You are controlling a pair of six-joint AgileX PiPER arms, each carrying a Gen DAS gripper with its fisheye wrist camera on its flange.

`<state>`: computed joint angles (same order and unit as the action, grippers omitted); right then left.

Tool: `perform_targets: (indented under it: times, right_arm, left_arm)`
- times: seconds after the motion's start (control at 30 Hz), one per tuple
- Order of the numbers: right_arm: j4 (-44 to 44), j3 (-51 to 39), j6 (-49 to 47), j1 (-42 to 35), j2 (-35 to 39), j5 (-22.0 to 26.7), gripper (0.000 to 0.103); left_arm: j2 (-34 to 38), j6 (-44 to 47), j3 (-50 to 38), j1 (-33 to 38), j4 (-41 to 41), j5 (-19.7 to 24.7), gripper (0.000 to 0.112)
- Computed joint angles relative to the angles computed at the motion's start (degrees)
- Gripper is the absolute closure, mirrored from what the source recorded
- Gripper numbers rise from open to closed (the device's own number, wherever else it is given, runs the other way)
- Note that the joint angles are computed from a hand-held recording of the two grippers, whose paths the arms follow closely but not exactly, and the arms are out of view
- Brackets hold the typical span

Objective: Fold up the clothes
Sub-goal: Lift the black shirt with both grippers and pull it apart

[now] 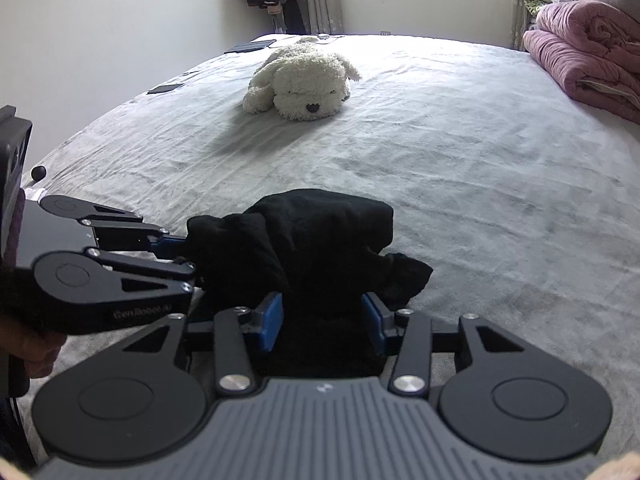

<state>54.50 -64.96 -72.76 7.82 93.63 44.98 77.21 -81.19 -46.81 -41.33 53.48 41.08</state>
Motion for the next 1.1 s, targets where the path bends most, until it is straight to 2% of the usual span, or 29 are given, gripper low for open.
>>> perform_targets:
  times: [0.2,0.37,0.6,0.63,0.67,0.7,0.87,0.93,1.03,1.07,1.1]
  right_arm:
    - [1.0,-0.8,-3.1,2.0,2.2,-3.0,0.055]
    - [3.4,-0.8,-7.4,4.1,3.5,-9.8,0.051]
    - [2.5,-3.6,-7.5,4.2,7.3,-8.1,0.05]
    - [2.3,-3.9,-7.4,4.5,7.9,-7.7,0.052]
    - [2.1,-4.2,-7.2,4.8,8.5,-7.2,0.074]
    - [3.3,-4.0,-8.3,4.8,8.3,-6.9,0.102]
    - [14.8,-0.9,-19.4,2.1,3.3,-3.9,0.103]
    - [15.3,-1.1,-20.0,1.5,2.5,-2.6,0.103]
    - [11.8,-1.7,-17.0,2.1,3.5,-3.5,0.096]
    - [10.8,-2.0,-15.9,2.2,4.0,-3.6,0.092]
    - [10.4,-2.3,-15.0,2.2,4.4,-3.6,0.092]
  left_arm:
    - [-7.4,-1.4,3.4,4.9,0.1,-1.5,0.097]
    - [-13.3,-3.3,4.9,7.5,2.7,-0.1,0.097]
    - [-17.2,-4.8,6.5,9.5,5.8,0.3,0.097]
    - [-17.7,-5.7,6.7,9.2,6.6,0.5,0.097]
    - [-18.2,-6.6,6.9,9.1,7.4,0.8,0.097]
    - [-18.7,-7.3,6.9,9.1,8.1,1.3,0.097]
    - [-20.8,-6.3,7.7,14.5,5.5,0.0,0.096]
    - [-22.1,-6.3,8.3,16.7,5.0,-0.6,0.096]
    - [-24.4,-9.3,9.0,16.2,7.4,2.1,0.096]
    - [-24.9,-10.2,9.1,15.8,8.0,3.2,0.092]
    - [-24.9,-9.0,9.1,16.3,7.0,2.5,0.087]
